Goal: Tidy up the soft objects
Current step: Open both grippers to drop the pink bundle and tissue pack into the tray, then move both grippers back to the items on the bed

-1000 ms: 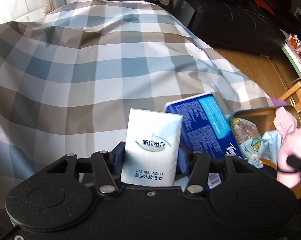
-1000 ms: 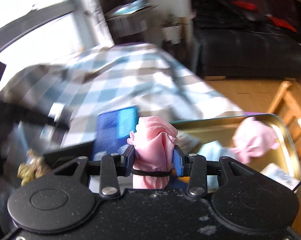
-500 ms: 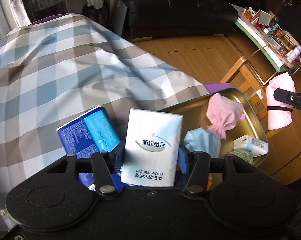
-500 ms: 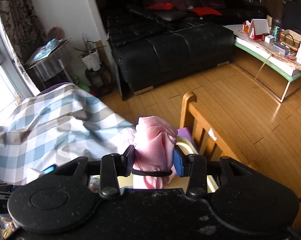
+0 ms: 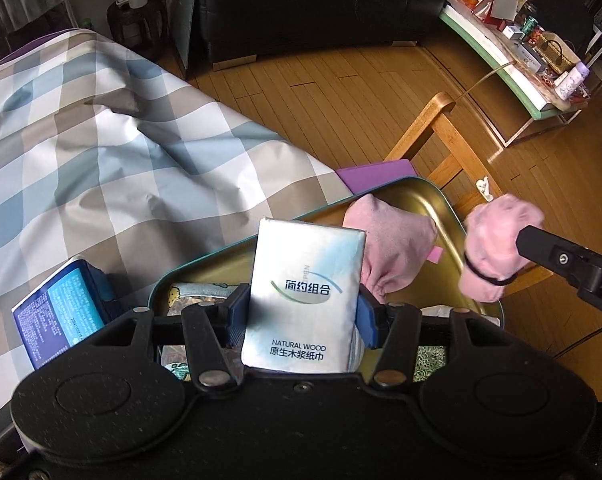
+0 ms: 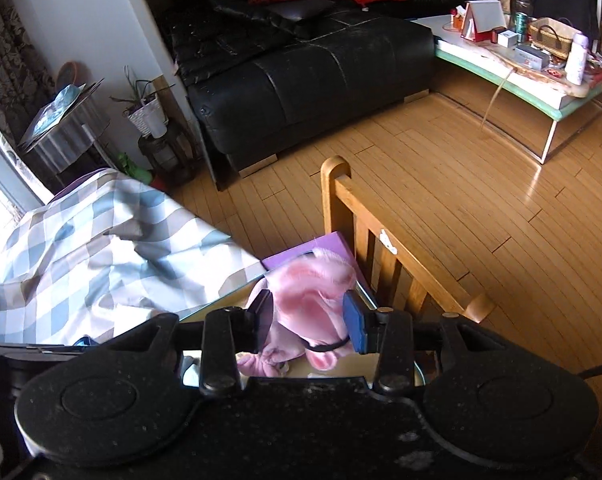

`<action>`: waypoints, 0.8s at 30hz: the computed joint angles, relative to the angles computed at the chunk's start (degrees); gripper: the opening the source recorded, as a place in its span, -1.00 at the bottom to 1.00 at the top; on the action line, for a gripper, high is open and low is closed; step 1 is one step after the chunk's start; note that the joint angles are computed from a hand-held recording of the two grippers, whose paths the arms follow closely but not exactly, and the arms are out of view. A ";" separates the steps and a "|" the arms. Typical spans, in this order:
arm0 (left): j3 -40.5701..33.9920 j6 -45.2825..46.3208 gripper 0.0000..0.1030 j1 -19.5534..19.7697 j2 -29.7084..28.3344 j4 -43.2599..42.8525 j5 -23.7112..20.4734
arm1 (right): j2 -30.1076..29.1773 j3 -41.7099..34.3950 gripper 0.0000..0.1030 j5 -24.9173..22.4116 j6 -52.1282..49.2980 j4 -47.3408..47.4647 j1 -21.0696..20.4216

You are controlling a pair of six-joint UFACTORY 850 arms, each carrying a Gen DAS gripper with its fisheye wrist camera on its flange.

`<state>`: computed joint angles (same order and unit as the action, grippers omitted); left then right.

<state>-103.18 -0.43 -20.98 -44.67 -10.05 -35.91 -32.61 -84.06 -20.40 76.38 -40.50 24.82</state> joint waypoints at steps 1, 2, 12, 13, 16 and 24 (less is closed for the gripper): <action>-0.30 -0.36 0.01 -0.07 -0.30 0.24 -0.25 | 0.02 0.09 -0.24 0.10 0.45 -0.22 -0.06; -0.74 -0.51 0.02 -0.15 -0.64 0.32 -0.52 | -0.05 0.04 -0.24 0.15 0.13 0.20 -0.09; -0.47 -1.63 0.20 -0.09 -0.61 1.37 -0.21 | -0.60 -0.45 -0.24 0.55 -3.56 3.84 -0.12; -0.23 -1.88 0.20 -0.06 -0.46 1.71 -0.17 | -0.74 -0.61 -0.24 0.45 -4.01 4.15 -0.04; 0.54 -2.03 0.21 0.08 -0.01 2.43 -0.20 | -0.95 -0.82 -0.24 0.25 -4.88 4.53 0.16; 3.99 0.44 0.22 0.76 2.45 2.22 -0.12 | -1.67 -1.78 -0.24 -0.86 -7.30 5.97 0.46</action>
